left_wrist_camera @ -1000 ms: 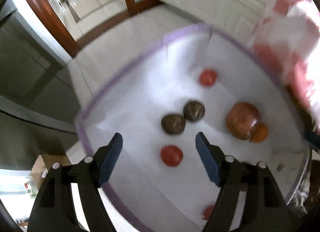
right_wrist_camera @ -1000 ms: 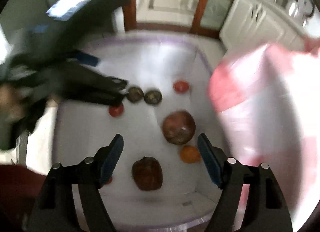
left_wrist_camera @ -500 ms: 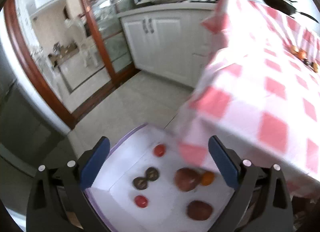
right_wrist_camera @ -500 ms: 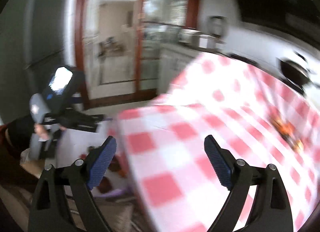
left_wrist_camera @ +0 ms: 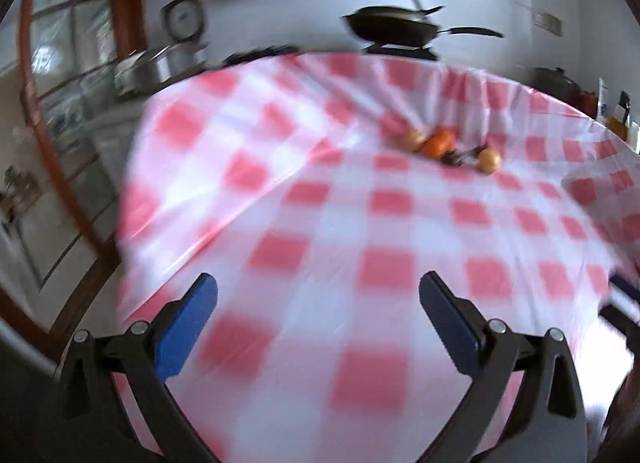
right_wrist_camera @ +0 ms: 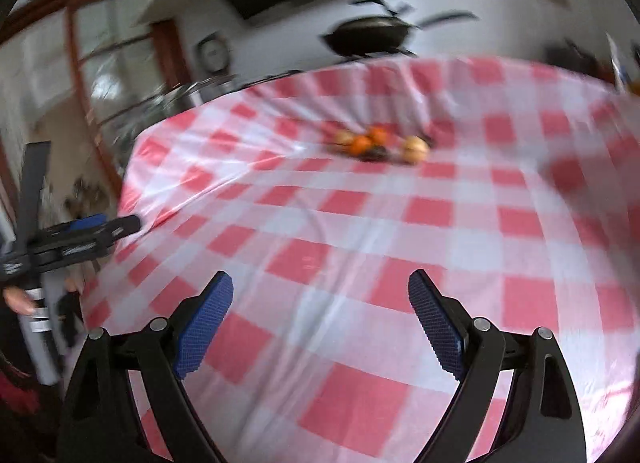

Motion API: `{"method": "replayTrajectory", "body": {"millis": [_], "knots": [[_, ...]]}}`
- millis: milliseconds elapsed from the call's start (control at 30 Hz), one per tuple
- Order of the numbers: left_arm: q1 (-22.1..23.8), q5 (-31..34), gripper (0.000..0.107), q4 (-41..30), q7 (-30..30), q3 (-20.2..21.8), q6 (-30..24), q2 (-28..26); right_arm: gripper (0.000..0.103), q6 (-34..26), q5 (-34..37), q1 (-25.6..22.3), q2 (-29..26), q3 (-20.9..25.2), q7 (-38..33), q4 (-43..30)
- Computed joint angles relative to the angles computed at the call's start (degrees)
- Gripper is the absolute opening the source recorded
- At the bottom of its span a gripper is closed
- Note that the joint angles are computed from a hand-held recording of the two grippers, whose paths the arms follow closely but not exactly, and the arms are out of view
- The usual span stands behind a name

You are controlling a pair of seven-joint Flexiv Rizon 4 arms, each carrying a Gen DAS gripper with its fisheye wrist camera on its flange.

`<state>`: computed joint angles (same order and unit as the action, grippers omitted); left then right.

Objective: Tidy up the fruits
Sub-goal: 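Move both open tools back over the remaining fruits on the table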

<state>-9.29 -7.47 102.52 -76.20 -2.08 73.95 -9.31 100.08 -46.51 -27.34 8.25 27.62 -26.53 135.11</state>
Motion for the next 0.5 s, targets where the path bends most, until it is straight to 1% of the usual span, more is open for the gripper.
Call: {"method": "replayTrajectory", "body": {"millis": [33, 67, 100, 133, 200, 267, 333, 400, 500], "knots": [[-0.8, 0.9, 0.101, -2.6, -1.7, -0.4, -0.4, -2.1, 0.087, -0.3, 2.2, 3.6, 0.5, -3.3, -1.0, 0.9], [-1.6, 1.1, 0.101, -6.1, -3.2, -1.0, -1.2, -4.9, 0.087, -1.2, 4.4, 6.2, 1.2, -5.3, -2.2, 1.6], [-2.6, 1.0, 0.101, -9.2, -4.7, -1.5, -1.5, -7.6, 0.087, -2.3, 6.1, 7.1, 1.9, -5.9, -3.4, 1.9], [-3.8, 1.4, 0.101, -12.0, -6.5, -1.5, -2.1, -9.9, 0.087, -2.4, 4.2, 6.5, 2.0, -6.5, -2.5, 1.9], [-5.7, 1.5, 0.101, -17.5, -9.4, -1.4, -2.7, -14.6, 0.087, -3.0, 2.9, 4.9, 2.5, -6.1, -1.9, 1.9], [-7.0, 0.7, 0.101, -22.6, -11.7, -1.6, -3.8, -18.8, 0.087, -4.6, 3.9, 7.4, 2.7, -8.4, -3.0, 1.9], [-7.0, -1.0, 0.101, -24.7, -12.9, -2.4, -3.7, -20.6, 0.087, -7.2, 4.7, 10.1, 2.8, -10.9, -4.4, 1.5], [-6.5, -3.6, 0.101, -26.4, -14.8, -3.4, -2.1, -22.9, 0.087, -9.8, 4.2, 12.0, 2.4, -12.7, -4.9, 0.6], [-3.1, -9.1, 0.101, -24.6, -13.2, -7.6, -0.2, -23.4, 0.087, -14.2, 2.4, 14.4, -0.2, -15.5, -5.2, -2.6]]}}
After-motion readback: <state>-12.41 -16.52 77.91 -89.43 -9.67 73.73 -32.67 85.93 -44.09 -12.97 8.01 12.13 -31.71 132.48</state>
